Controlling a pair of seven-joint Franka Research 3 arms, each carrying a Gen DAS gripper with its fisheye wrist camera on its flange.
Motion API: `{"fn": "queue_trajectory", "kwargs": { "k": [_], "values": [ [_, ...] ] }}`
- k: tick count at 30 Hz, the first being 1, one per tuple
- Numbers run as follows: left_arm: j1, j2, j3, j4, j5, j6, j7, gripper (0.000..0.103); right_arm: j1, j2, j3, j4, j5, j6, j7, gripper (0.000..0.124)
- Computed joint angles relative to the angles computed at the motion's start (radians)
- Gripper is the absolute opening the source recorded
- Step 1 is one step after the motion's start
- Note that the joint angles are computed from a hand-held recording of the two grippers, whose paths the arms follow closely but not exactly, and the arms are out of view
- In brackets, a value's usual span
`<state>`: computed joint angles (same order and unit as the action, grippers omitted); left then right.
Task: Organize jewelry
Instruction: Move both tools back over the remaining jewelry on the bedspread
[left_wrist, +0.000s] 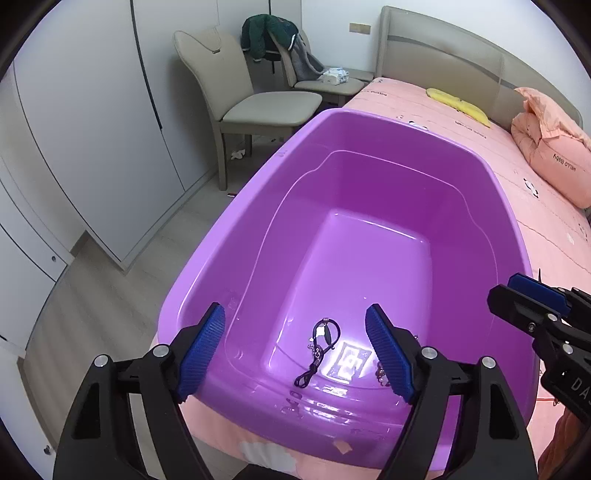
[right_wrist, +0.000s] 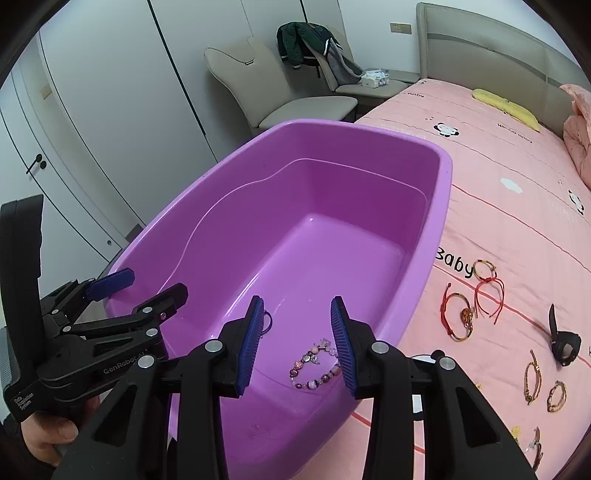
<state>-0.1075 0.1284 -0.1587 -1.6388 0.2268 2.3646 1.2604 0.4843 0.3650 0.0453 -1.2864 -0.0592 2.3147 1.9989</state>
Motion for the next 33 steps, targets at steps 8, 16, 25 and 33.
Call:
{"fn": "queue_trajectory", "kwargs": {
  "k": [8,16,25,33],
  "values": [
    [0.002,-0.045,-0.001,-0.045,-0.008,0.021,-0.011,0.082,-0.009,-0.077,0.007,-0.1,0.013,0.063,0.017,0.04],
    [-0.011,-0.145,-0.008,-0.155,0.075,0.091,-0.065,0.086,-0.026,-0.233,0.027,-0.316,-0.01,0.17,0.079,0.045],
    [-0.036,-0.244,-0.022,-0.272,0.033,0.148,-0.102,0.093,-0.088,-0.428,0.068,-0.577,-0.037,0.264,0.164,0.055],
    [-0.074,-0.319,-0.038,-0.363,-0.027,0.182,-0.091,0.094,-0.166,-0.62,0.117,-0.813,-0.047,0.298,0.22,0.062]
  ]
}}
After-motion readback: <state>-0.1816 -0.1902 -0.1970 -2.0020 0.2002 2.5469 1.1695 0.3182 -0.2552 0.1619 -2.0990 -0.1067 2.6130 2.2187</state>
